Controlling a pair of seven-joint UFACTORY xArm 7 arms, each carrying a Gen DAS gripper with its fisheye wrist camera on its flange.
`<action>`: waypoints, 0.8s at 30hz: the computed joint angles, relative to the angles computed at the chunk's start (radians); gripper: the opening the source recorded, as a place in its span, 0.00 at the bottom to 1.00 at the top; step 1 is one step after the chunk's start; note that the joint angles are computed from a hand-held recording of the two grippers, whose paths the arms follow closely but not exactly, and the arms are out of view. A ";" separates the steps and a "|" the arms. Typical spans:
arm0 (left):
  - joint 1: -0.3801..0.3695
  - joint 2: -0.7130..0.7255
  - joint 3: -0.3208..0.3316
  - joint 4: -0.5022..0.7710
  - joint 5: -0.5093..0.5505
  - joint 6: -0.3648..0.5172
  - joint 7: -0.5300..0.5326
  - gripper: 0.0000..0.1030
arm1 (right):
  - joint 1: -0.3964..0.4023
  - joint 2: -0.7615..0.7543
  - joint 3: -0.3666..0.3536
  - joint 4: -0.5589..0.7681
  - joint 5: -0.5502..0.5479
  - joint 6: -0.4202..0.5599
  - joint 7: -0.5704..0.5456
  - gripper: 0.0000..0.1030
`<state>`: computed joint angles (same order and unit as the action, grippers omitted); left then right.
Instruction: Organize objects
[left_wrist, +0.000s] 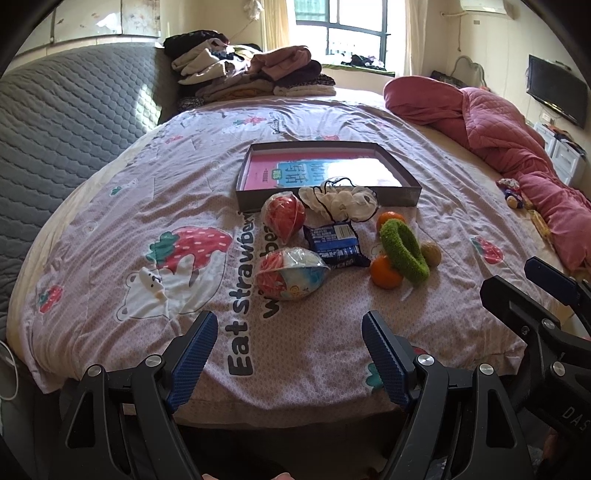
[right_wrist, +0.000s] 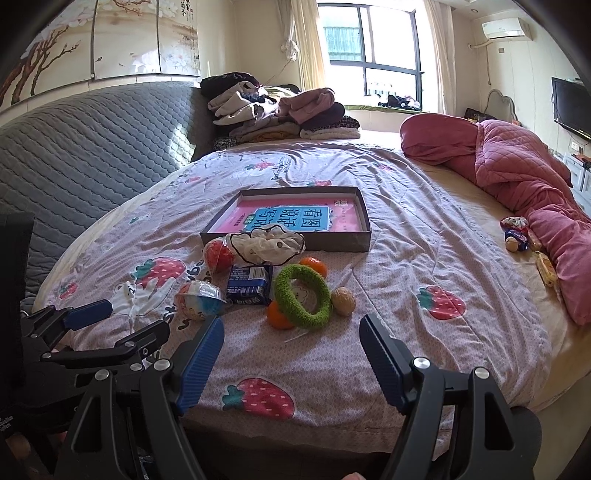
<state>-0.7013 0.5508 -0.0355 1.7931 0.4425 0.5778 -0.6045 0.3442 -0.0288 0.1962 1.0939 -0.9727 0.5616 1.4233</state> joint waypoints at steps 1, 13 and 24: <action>0.003 0.004 -0.004 0.004 -0.007 0.005 0.006 0.79 | -0.002 0.001 -0.002 -0.003 0.005 -0.008 -0.003 0.73; 0.027 0.054 -0.025 0.043 -0.086 0.057 0.076 0.79 | -0.013 0.018 -0.021 -0.036 0.043 -0.089 -0.040 0.73; 0.043 0.095 -0.027 0.075 -0.145 0.070 0.107 0.79 | -0.025 0.032 -0.034 -0.055 0.023 -0.140 -0.018 0.73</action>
<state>-0.6583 0.6461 -0.0622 1.8677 0.2974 0.6482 -0.4978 0.3190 0.0030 0.1618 1.0391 -0.9494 0.4215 1.4052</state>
